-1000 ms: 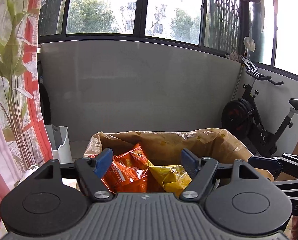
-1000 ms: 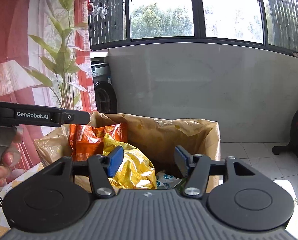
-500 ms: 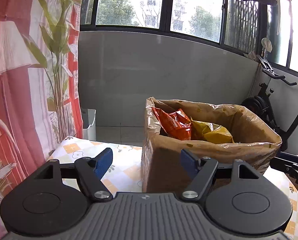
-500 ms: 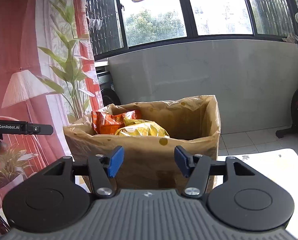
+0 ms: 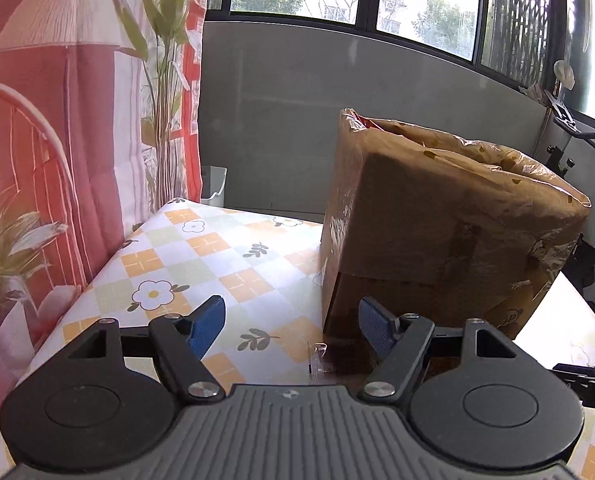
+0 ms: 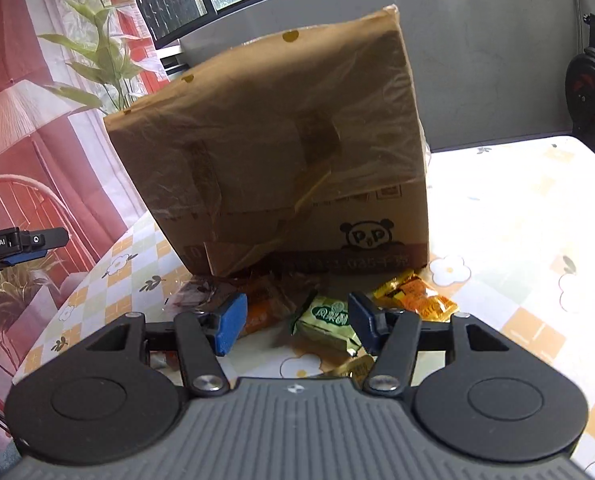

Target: Organize snacks

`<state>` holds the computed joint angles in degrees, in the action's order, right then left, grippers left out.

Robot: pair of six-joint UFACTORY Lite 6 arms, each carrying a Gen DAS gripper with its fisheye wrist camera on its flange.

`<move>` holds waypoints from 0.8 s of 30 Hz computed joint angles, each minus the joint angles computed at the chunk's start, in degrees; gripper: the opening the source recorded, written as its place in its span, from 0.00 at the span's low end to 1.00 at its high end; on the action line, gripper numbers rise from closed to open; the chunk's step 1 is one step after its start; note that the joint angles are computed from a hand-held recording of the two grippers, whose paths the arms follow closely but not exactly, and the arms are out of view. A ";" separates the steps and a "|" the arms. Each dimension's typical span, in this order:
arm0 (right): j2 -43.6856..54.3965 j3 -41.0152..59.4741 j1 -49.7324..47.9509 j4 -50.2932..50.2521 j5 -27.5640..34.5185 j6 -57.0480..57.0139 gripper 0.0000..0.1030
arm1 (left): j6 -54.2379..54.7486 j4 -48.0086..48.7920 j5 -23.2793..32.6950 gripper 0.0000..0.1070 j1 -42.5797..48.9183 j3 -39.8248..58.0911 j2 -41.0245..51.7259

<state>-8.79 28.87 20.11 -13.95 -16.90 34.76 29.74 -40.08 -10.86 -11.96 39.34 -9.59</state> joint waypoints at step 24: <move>8.79 1.54 6.43 23.36 6.39 -12.82 0.59 | -22.63 17.63 -5.32 0.71 -1.82 -12.35 -4.67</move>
<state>0.00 30.41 26.54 9.41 -10.52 21.94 7.12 -22.45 -16.17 -13.78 26.99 -14.25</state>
